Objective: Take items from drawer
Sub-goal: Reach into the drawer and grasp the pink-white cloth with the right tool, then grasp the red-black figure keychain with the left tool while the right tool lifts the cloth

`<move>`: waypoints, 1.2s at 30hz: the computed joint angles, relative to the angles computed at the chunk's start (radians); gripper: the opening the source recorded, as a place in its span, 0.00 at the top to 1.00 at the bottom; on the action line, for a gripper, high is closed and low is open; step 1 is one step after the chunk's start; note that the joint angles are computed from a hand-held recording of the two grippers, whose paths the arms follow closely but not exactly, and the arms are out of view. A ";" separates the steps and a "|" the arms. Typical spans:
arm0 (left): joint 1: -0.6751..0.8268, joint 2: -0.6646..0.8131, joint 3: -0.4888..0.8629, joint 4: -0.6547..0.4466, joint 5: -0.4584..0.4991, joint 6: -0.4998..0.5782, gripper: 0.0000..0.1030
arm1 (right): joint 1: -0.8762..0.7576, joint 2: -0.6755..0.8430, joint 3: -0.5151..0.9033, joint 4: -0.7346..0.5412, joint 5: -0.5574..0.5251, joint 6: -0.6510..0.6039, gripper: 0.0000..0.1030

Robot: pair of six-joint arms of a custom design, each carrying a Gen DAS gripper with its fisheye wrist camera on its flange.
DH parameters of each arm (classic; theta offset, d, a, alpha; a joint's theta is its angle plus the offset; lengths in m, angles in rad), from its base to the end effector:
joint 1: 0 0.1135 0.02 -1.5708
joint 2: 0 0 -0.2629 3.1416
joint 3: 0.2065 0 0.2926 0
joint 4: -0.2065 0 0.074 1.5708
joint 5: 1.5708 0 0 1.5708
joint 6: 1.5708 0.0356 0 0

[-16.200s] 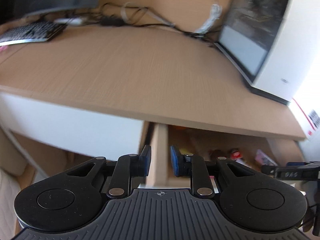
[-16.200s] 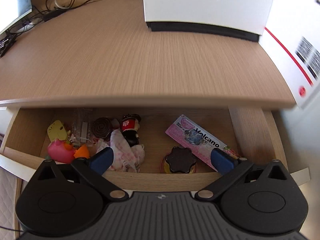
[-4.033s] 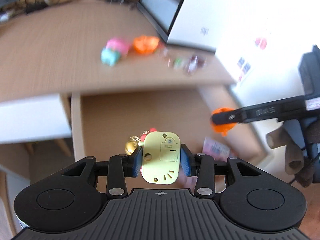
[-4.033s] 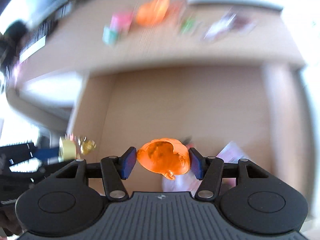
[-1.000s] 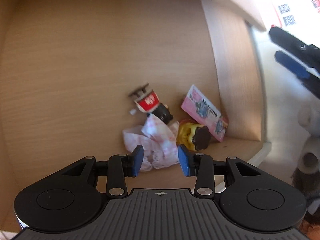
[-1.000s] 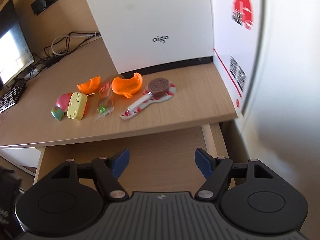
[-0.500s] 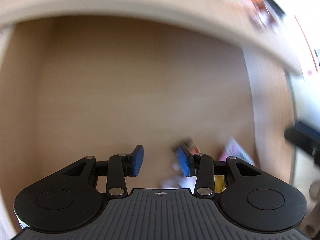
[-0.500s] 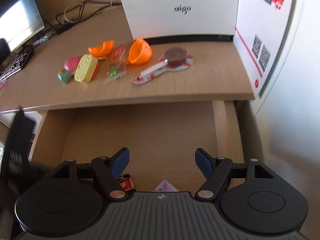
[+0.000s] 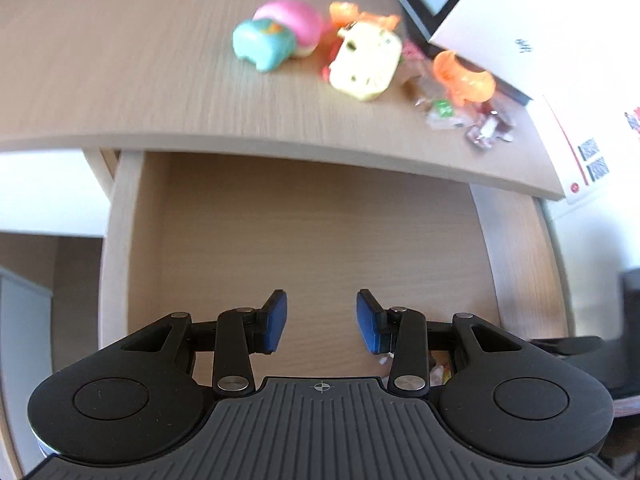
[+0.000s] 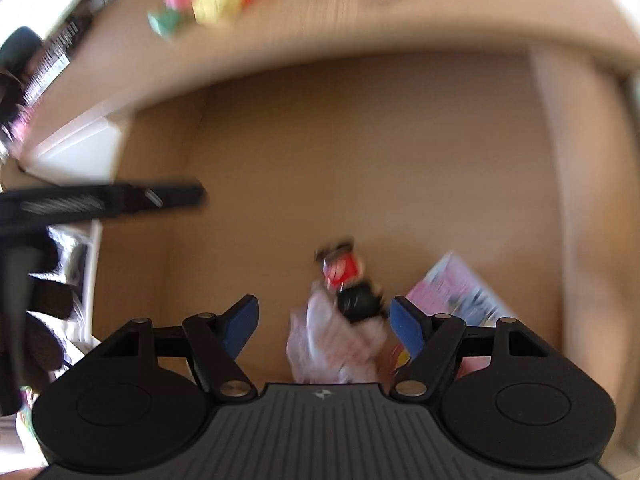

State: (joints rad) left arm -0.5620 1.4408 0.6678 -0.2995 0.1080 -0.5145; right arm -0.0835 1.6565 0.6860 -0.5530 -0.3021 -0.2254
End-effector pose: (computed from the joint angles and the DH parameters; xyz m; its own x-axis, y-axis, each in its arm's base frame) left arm 0.2392 -0.1552 0.1211 -0.9292 0.0070 -0.3695 0.1334 0.9388 -0.3176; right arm 0.2589 -0.0110 0.0651 -0.9849 -0.1317 -0.1125 -0.1585 0.9471 0.2791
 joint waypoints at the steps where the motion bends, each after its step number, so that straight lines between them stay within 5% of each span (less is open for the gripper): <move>1: 0.027 -0.012 0.011 -0.018 0.014 0.035 0.59 | 0.035 0.021 0.002 0.009 0.036 0.011 0.29; 4: 0.043 -0.056 -0.012 -0.029 0.048 0.054 0.59 | 0.111 0.101 0.028 0.003 0.085 0.034 0.31; 7: 0.024 -0.023 0.002 -0.013 0.060 0.022 0.59 | 0.166 0.134 0.033 -0.002 0.125 0.044 0.68; 11: 0.022 0.012 -0.009 0.004 0.099 0.007 0.59 | 0.136 -0.019 -0.024 0.014 0.086 0.041 0.86; 17: -0.039 0.122 0.042 0.024 0.140 -0.013 0.59 | -0.083 -0.344 -0.046 -0.006 0.021 0.067 0.87; 21: -0.078 0.232 0.098 0.077 0.195 -0.133 0.59 | -0.168 -0.462 -0.071 0.020 0.051 0.052 0.87; 26: -0.125 0.388 0.208 0.095 0.212 -0.305 0.60 | -0.292 -0.424 -0.033 -0.001 -0.009 -0.012 0.87; 36: -0.244 0.587 0.421 -0.028 0.102 -0.313 0.59 | -0.290 -0.405 -0.115 0.096 -0.006 -0.030 0.87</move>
State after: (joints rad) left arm -0.8057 2.0275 1.0890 -0.3278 0.2096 -0.8276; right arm -0.3738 1.2513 0.5713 -0.4568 -0.3082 -0.2558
